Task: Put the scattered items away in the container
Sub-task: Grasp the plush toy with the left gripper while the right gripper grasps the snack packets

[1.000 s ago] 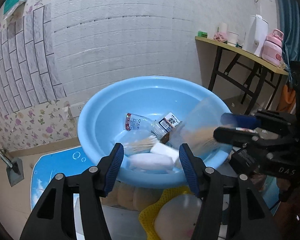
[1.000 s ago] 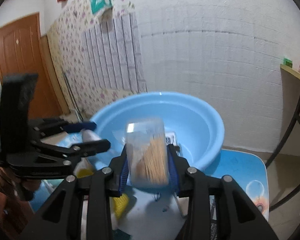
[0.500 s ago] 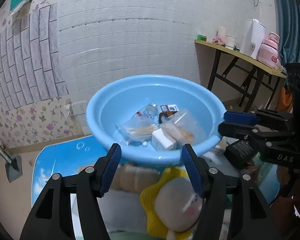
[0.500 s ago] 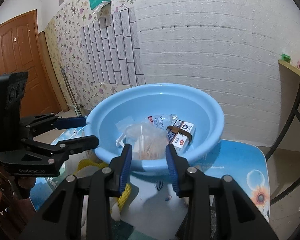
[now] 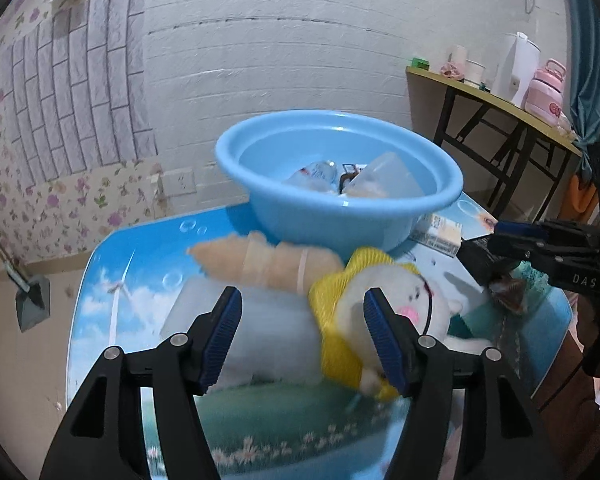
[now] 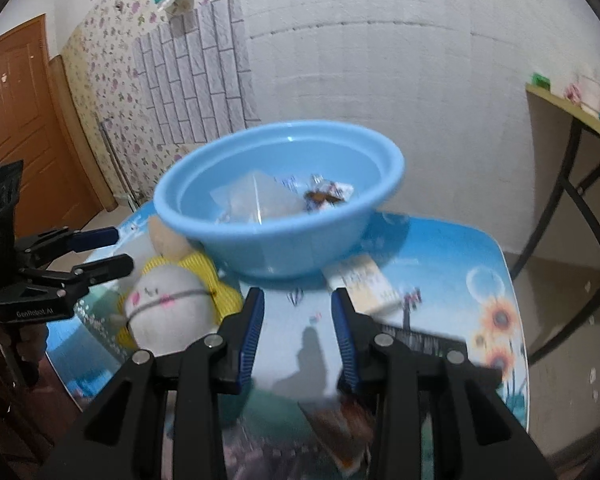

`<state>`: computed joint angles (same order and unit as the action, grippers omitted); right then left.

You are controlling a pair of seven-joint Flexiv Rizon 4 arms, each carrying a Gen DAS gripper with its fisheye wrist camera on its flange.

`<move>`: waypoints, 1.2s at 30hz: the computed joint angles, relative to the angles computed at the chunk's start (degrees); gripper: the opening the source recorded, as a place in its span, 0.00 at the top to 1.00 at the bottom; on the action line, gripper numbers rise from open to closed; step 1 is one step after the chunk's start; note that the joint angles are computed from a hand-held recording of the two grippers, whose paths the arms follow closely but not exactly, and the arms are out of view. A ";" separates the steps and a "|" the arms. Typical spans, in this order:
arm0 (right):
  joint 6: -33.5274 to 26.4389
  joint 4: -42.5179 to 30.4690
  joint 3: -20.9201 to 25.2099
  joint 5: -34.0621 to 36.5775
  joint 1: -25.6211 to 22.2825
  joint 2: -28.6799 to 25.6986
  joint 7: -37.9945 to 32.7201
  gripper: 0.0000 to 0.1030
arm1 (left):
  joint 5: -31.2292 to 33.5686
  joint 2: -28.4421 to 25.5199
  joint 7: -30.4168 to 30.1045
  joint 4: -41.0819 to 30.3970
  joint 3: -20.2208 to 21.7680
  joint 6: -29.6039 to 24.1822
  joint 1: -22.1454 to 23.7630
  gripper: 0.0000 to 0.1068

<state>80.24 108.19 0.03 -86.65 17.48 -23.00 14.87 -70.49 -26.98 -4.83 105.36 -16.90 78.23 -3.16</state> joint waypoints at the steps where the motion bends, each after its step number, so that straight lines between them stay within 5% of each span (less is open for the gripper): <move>1: -0.32 0.73 0.27 0.65 0.05 0.27 -0.18 0.66 | -0.74 0.39 0.27 0.56 -0.13 -0.37 0.32 0.39; 21: -4.59 4.55 1.07 1.98 0.64 2.53 1.16 0.64 | -2.99 2.32 2.73 2.51 2.70 -4.43 -3.34 0.33; 23: -4.96 4.90 1.06 1.71 0.47 2.77 1.75 0.61 | -2.80 2.48 3.37 2.49 2.39 -4.89 -3.52 0.33; 27: -6.20 5.76 1.16 0.98 0.01 3.48 3.16 0.38 | -1.29 2.08 3.32 2.07 2.13 -4.79 -4.30 0.28; 36: -9.26 8.23 1.66 3.28 -0.82 4.71 4.28 0.21 | 7.46 0.05 -3.84 1.16 2.06 -4.07 -4.53 0.24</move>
